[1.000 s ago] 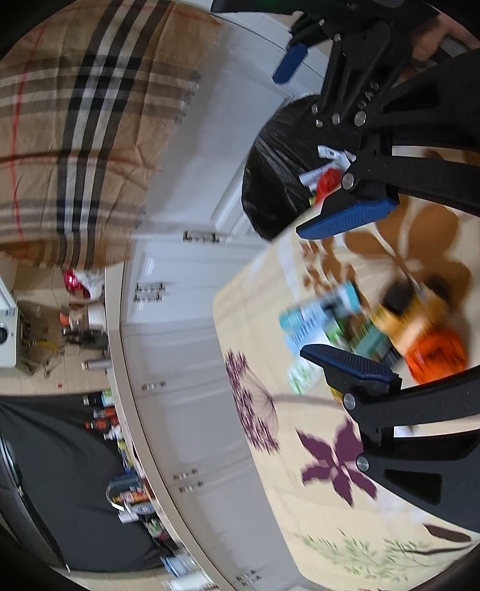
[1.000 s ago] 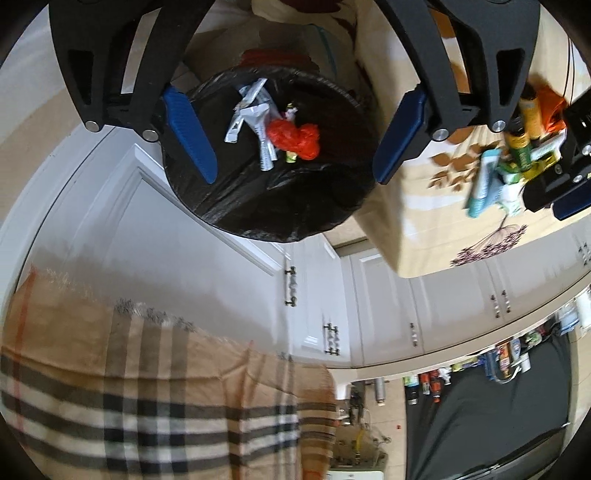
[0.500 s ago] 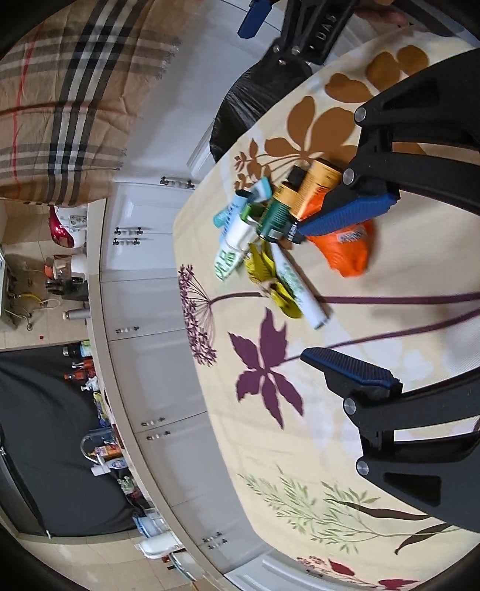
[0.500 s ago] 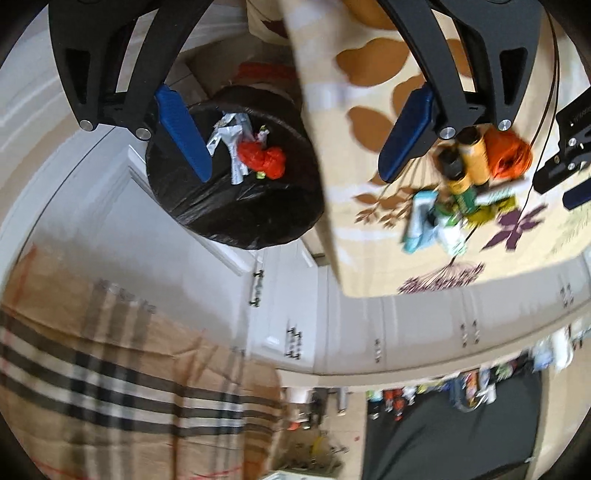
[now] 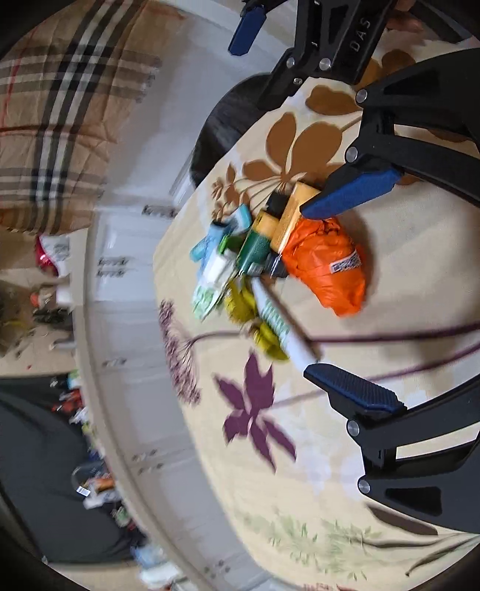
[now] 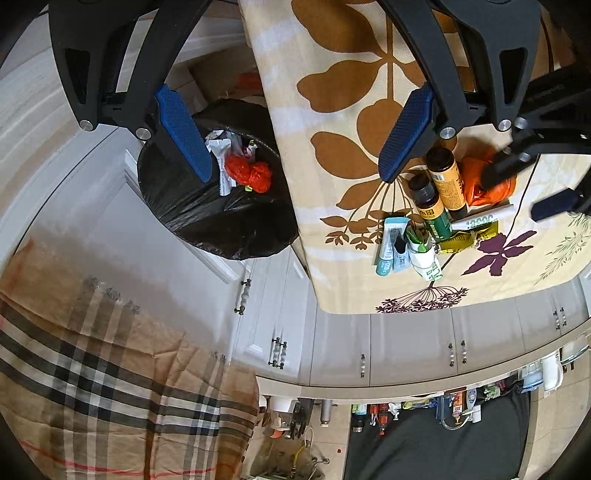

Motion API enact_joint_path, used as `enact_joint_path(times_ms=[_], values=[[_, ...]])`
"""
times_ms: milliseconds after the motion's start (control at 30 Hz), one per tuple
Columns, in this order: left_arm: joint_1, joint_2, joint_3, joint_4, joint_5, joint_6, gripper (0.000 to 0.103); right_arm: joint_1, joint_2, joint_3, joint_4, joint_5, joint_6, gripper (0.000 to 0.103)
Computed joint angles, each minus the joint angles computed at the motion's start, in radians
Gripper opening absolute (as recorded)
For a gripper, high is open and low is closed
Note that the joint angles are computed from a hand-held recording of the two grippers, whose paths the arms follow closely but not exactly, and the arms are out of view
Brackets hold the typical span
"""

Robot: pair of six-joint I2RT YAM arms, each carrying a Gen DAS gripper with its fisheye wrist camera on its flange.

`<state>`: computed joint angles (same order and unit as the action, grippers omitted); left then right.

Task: Collect trash
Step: 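Grasp the orange plastic bag with the left tool, then grasp the yellow-labelled spray can with the right tool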

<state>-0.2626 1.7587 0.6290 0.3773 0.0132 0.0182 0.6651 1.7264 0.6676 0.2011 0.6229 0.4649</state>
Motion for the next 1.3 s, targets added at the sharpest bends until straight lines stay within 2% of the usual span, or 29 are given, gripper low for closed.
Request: enact_joint_path(times_ms=[33,100,133,167,200,433,700,967,1033,1267,1300], values=[[0.005,0.003,0.005,-0.004,0.014,-0.008,0.072,-0.001,0.002,0.003,-0.001,-0.003,0.000,0.089],[0.010,0.003,0.010,-0.014,0.042,-0.003,0.055,0.002,0.006,0.009,-0.002,-0.012,-0.002,0.089],[0.011,0.000,0.007,-0.014,0.058,0.007,0.051,0.005,0.008,0.011,-0.002,-0.013,-0.003,0.089],[0.008,-0.004,0.003,-0.012,0.062,0.013,0.043,0.007,0.009,0.014,-0.001,-0.017,-0.007,0.089],[0.000,-0.008,0.000,-0.016,0.053,0.023,0.041,0.008,0.012,0.019,0.000,-0.022,-0.011,0.089],[0.027,-0.060,-0.066,0.016,0.049,0.019,0.039,0.032,0.038,0.060,0.011,-0.077,-0.033,0.089],[0.181,-0.132,-0.107,-0.015,0.067,0.036,0.039,0.066,0.133,0.176,-0.014,-0.162,-0.068,0.088],[0.324,-0.114,-0.095,-0.023,0.102,0.048,0.039,0.065,0.217,0.281,-0.079,-0.298,-0.077,0.068],[0.343,-0.112,-0.095,-0.022,0.108,0.048,0.039,0.065,0.223,0.290,-0.088,-0.353,-0.076,0.068],[0.401,-0.123,-0.105,-0.017,0.131,0.050,0.039,0.080,0.216,0.308,-0.119,-0.274,-0.089,0.066],[0.409,-0.121,-0.103,-0.017,0.132,0.049,0.039,0.074,0.226,0.319,-0.129,-0.282,-0.087,0.060]])
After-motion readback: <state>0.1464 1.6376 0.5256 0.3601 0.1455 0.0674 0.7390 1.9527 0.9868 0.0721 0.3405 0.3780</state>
